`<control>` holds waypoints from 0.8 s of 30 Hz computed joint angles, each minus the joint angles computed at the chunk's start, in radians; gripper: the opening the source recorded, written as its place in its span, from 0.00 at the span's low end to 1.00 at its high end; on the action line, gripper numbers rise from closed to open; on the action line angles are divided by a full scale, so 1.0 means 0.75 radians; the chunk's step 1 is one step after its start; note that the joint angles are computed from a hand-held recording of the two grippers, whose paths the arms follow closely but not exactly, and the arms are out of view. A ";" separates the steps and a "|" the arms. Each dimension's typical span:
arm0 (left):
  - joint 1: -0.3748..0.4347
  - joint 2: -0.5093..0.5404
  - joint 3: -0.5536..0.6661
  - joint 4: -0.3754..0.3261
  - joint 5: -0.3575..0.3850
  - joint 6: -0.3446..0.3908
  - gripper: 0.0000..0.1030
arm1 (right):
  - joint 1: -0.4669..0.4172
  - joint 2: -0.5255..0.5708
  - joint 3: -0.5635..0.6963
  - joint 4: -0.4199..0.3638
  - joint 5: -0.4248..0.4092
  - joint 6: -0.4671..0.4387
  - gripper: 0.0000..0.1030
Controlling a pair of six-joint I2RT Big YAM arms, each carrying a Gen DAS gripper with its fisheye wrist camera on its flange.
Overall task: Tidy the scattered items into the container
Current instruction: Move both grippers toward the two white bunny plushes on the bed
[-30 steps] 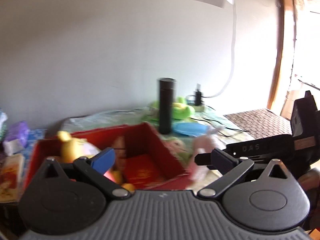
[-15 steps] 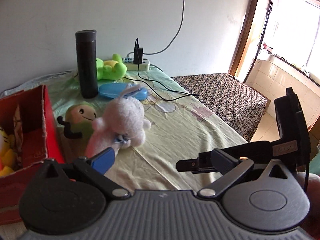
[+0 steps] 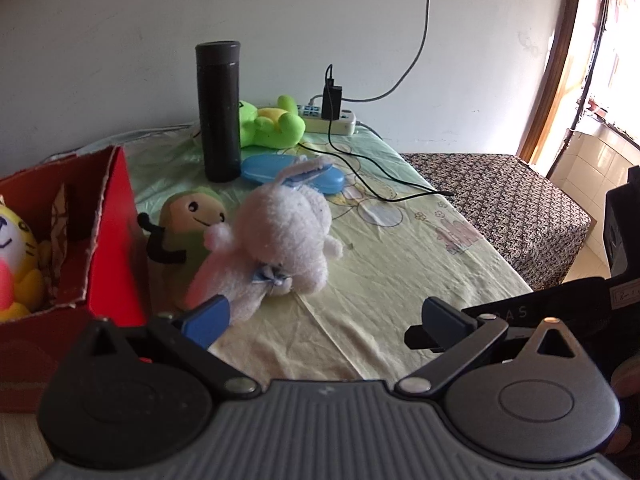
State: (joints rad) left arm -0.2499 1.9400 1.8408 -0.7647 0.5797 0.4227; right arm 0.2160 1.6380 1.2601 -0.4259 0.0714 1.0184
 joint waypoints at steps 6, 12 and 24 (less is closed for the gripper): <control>-0.016 -0.007 -0.026 0.043 -0.074 0.029 0.99 | -0.049 0.054 0.046 0.028 -0.088 -0.022 0.31; -0.042 0.018 -0.003 0.136 -0.147 0.060 0.99 | -0.079 0.124 0.136 0.063 -0.153 -0.132 0.32; -0.077 0.304 0.410 -0.029 -0.247 0.063 0.99 | -0.142 0.147 0.104 0.299 -0.249 -0.156 0.32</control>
